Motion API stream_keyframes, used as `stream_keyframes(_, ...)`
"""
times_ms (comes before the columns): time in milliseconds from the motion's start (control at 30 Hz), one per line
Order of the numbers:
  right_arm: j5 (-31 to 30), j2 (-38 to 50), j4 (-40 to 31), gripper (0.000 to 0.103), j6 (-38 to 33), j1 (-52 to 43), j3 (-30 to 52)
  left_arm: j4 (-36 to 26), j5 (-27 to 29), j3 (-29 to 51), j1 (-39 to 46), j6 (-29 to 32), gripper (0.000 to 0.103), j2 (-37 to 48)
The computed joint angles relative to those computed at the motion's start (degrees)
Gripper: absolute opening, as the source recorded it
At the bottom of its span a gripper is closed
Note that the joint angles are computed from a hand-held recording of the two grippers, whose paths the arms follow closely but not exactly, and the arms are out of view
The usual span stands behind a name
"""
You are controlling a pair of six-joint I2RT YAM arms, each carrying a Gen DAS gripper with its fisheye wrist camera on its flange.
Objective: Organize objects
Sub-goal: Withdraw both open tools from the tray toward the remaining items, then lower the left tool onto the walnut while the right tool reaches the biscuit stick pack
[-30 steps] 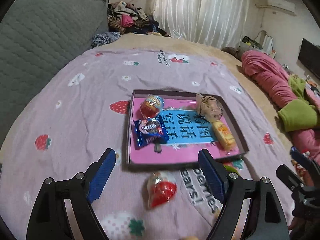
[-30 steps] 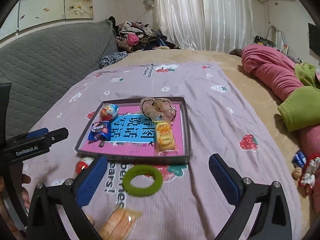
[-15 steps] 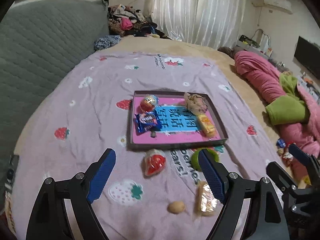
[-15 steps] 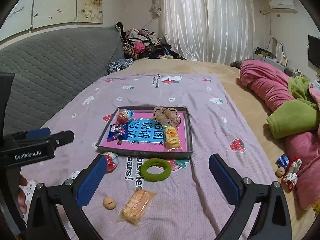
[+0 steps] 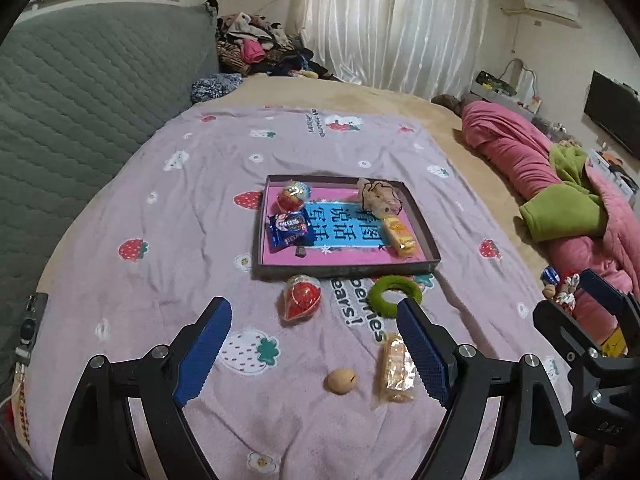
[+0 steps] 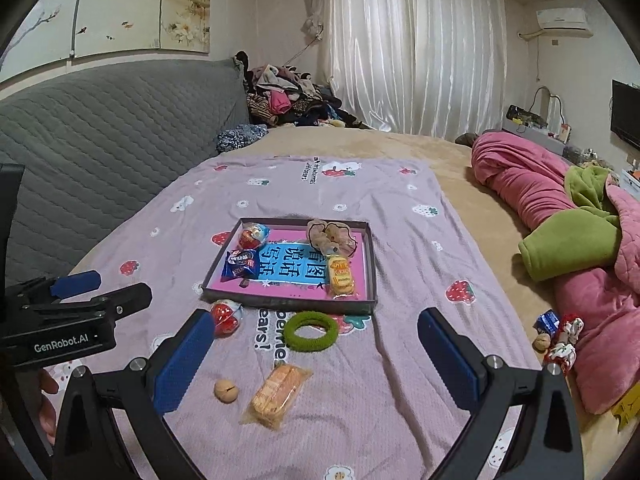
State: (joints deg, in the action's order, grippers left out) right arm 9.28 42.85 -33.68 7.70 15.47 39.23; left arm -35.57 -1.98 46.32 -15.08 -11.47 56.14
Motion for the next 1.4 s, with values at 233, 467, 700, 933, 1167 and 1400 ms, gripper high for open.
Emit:
stream_keyframes(233,1.5,-3.4,-3.5,0.102,0.8,2.0,-1.3,-1.4,0.9,-2.1,1.0,-0.5,0.085,-1.6)
stream_keyframes(467,5.5,-4.7,-4.8,0.102,2.6,8.0,-4.5,-0.9,-1.3,-5.0,-0.8,-1.1,0.085,-0.8)
stream_keyframes(700,6.4,-4.4,-3.2,0.102,3.9,10.9,-8.4,3.6,-2.7,-8.7,-2.5,-1.3,0.085,4.1)
stream_keyframes(933,9.9,-1.4,1.4,0.102,4.7,15.9,-13.6,10.7,-2.1,-12.8,-3.2,-1.8,0.085,9.6)
stream_keyframes(1167,10.9,3.9,10.7,0.102,5.1,18.2,-19.5,18.5,0.2,-14.7,-3.0,-2.3,0.085,17.2)
stream_keyframes(1400,8.5,13.2,23.4,0.102,4.4,16.2,-23.2,24.3,0.3,-14.3,-3.5,-3.2,0.085,25.3)
